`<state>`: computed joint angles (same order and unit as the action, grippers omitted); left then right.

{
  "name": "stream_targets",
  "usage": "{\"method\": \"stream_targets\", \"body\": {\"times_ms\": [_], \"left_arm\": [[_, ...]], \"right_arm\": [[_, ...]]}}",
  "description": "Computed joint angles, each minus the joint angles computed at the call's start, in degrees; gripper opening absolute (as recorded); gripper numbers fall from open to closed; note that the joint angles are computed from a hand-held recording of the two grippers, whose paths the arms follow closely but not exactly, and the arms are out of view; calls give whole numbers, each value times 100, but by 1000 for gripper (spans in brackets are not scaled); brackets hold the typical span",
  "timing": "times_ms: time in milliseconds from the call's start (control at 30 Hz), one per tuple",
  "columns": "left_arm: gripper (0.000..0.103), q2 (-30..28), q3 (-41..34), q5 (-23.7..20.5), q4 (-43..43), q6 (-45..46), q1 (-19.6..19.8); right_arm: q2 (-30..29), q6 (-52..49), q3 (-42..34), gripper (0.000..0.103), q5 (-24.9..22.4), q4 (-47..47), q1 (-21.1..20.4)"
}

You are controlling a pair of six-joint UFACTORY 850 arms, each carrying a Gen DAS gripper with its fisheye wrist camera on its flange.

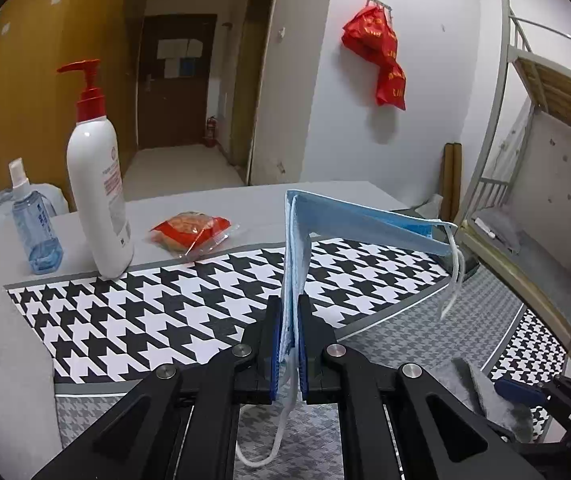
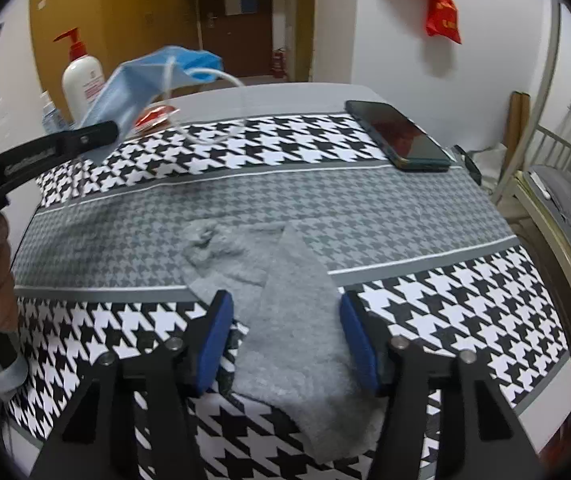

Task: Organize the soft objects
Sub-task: 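Close the right tool on the grey sock and lift it while the left tool holds the mask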

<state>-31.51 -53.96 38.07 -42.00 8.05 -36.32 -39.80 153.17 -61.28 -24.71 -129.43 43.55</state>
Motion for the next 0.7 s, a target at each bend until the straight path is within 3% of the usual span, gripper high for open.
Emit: {"method": "stream_targets", "body": {"times_ms": [167,300,400,500,567,700], "left_arm": [[8,29,51,-78,182,-254,55],[8,39,38,-215,368,-414,101],[7,106,129,-256,806,-935,133],[8,148,162,-157,695,-800,32],[8,183,205,44,562,-567,-69],[8,268,283,257,334,-336,-164]], "right_arm": [[-116,-495,-98,59,-351,726,142],[-118,-458,-90,54,-391,725,150],[-83,-485,-33,46,-496,876,193],[-107,-715,-44,36,-619,1040,259],[-121,-792,-37,21,-698,1043,316],[-190,-1230,-118,16,-959,1686,452]]}}
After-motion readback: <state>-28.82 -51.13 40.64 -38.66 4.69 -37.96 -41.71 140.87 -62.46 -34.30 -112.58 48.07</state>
